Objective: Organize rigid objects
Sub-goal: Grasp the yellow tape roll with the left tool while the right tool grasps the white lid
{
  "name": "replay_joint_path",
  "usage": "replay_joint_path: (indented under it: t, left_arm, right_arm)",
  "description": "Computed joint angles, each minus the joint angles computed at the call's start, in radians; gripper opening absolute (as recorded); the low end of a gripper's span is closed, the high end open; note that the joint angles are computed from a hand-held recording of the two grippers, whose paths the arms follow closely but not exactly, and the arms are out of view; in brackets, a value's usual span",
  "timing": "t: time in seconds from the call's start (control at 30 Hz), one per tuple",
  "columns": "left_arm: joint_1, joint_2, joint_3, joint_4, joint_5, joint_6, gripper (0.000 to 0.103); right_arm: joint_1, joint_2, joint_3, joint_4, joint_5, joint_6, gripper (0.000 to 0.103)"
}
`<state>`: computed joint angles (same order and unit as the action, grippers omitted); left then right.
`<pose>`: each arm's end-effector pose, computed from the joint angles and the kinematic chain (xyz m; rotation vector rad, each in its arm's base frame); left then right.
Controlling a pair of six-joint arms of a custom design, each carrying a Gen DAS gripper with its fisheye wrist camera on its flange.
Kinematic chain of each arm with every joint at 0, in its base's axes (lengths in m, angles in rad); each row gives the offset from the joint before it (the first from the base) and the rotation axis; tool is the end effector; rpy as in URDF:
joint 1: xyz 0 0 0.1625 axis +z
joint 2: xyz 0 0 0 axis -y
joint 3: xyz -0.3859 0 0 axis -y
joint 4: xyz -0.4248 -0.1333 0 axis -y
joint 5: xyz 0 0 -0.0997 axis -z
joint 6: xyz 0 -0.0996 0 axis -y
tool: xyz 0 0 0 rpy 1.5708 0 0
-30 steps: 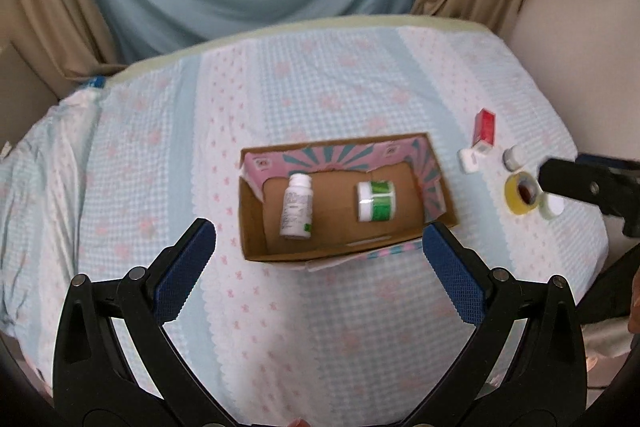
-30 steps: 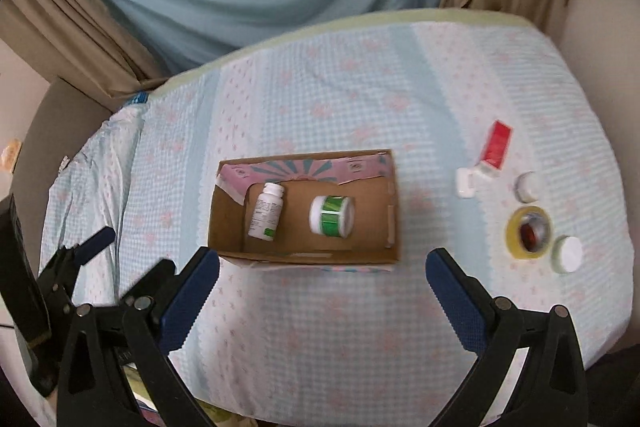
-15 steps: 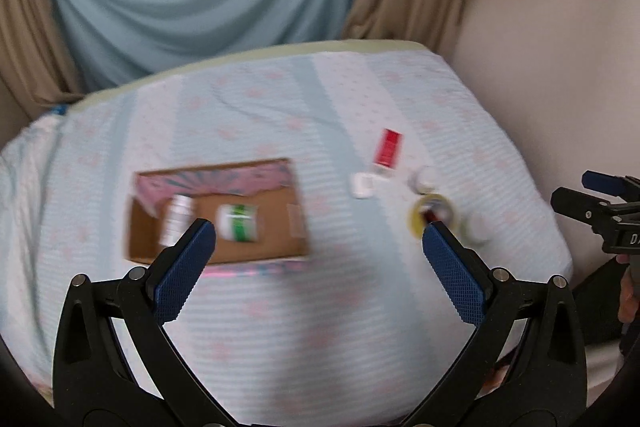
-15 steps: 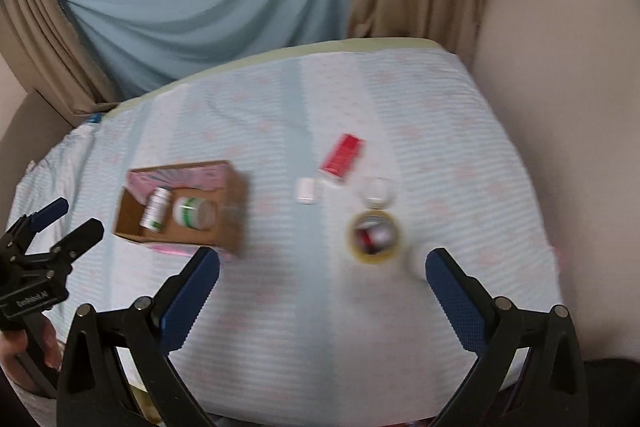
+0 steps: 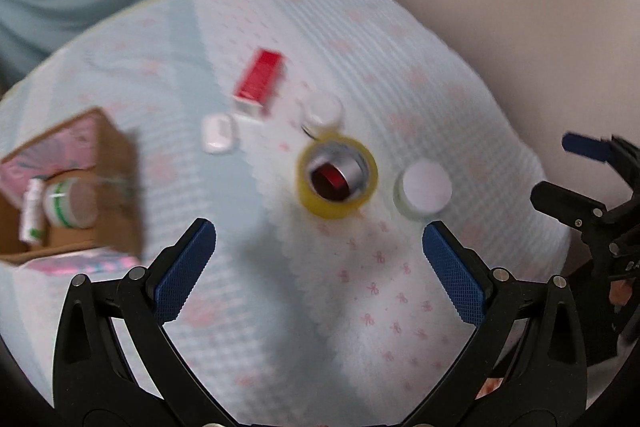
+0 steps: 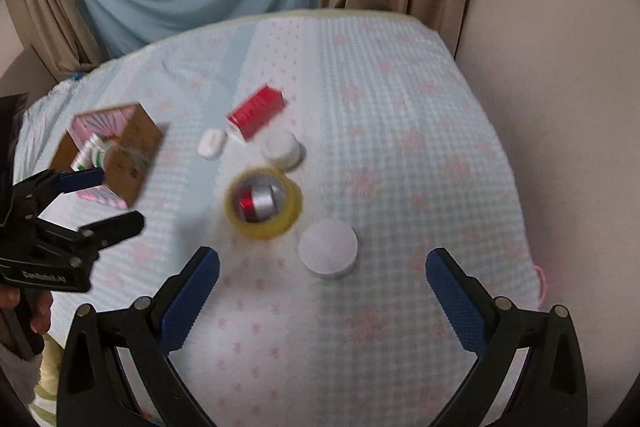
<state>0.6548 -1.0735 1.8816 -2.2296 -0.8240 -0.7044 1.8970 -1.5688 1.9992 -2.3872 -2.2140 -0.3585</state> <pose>-0.3260 -0.5037 0.1074 0.3319 2.4420 -0.5721 0.2329 -0.4588 0.3349 0.6737 -2.3668 0.4666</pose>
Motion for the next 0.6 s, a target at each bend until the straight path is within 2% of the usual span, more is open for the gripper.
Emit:
replay_joint_path:
  t: [0.13,0.17,0.27,0.43,0.6]
  left_arm:
    - [0.054,0.110,0.041,-0.189,0.010,0.156,0.103]
    - [0.064,0.139,0.044,-0.225,0.034,0.181,0.103]
    - [0.107,0.199,0.045,-0.361,0.020,0.293,0.103]
    - [0.163,0.292,-0.007,-0.470,-0.004,0.466,0.103]
    - [0.201,0.335,-0.060,-0.523,-0.054,0.563,0.103]
  right_arm:
    - [-0.091,0.023,0.117,-0.212,0.012,-0.156,0.103]
    - [-0.109,0.031,0.134,-0.246,0.019,-0.179,0.103]
    - [-0.170,0.069,0.172,-0.350,0.054,-0.260,0.103]
    - [-0.245,0.128,0.181,-0.441,0.116,-0.372,0.103]
    - [-0.275,0.180,0.171,-0.495,0.144,-0.451,0.102]
